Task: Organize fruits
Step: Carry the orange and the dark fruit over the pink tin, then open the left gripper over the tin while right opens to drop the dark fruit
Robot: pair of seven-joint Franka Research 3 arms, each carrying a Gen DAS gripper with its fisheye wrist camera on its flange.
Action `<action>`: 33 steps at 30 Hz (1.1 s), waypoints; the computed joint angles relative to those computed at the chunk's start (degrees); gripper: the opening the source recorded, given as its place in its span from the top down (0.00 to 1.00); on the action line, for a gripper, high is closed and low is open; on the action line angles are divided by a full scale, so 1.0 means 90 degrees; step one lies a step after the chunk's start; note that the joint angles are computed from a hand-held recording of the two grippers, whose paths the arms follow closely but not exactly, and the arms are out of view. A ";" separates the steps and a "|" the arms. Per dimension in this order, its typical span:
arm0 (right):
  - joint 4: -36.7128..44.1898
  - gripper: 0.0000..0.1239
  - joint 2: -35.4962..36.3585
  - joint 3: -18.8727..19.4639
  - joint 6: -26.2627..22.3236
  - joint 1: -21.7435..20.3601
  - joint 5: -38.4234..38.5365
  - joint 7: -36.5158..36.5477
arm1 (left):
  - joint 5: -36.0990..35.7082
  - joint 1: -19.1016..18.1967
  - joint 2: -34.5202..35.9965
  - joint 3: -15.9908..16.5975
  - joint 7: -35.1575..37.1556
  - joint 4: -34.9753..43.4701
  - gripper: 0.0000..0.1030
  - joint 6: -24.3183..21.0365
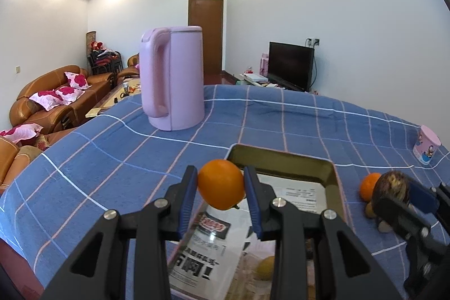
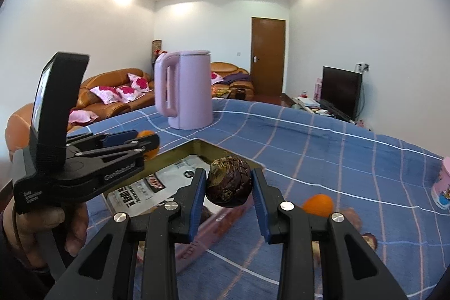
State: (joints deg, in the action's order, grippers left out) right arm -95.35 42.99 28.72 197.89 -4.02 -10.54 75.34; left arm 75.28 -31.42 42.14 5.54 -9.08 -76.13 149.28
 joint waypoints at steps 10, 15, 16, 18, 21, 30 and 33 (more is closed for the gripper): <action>0.0646 0.72 0.0335 -0.0144 -0.0868 0.0489 0.0464 -0.0666 | -0.0410 0.0142 0.0066 -0.0024 0.0379 -0.0012 0.65 0.0083; 0.0840 0.72 0.0324 -0.0379 -0.1300 0.0764 0.0934 -0.0968 | -0.0437 0.0108 0.0075 0.0021 0.0421 -0.0027 0.65 0.0078; 0.0902 0.72 0.0338 -0.0424 -0.1384 0.0822 0.1025 -0.1018 | -0.0444 0.0098 0.0078 0.0023 0.0431 -0.0021 0.65 0.0057; 0.1018 0.72 0.0358 -0.0500 -0.1598 0.0905 0.1195 -0.1126 | -0.0433 0.0086 0.0074 0.0023 0.0438 -0.0031 0.65 0.0064; 0.1044 0.72 0.0362 -0.0441 -0.1731 0.0887 0.1397 -0.1375 | -0.0443 0.0075 0.0083 0.0011 0.0509 -0.0023 0.63 0.0054; 0.0816 0.58 0.0268 -0.0180 -0.1534 0.0713 0.2091 -0.2078 | -0.0156 -0.0050 -0.0080 0.0043 0.0237 -0.0168 0.55 -0.0008; 0.0551 0.58 0.0101 -0.0243 -0.1254 0.0688 0.2346 -0.2213 | -0.0063 -0.0061 -0.0098 -0.0005 0.0171 -0.0144 0.54 -0.0006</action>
State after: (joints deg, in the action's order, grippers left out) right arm -90.38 43.90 26.54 186.60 2.17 10.58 55.42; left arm 74.72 -31.96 41.26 5.50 -7.54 -77.43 149.23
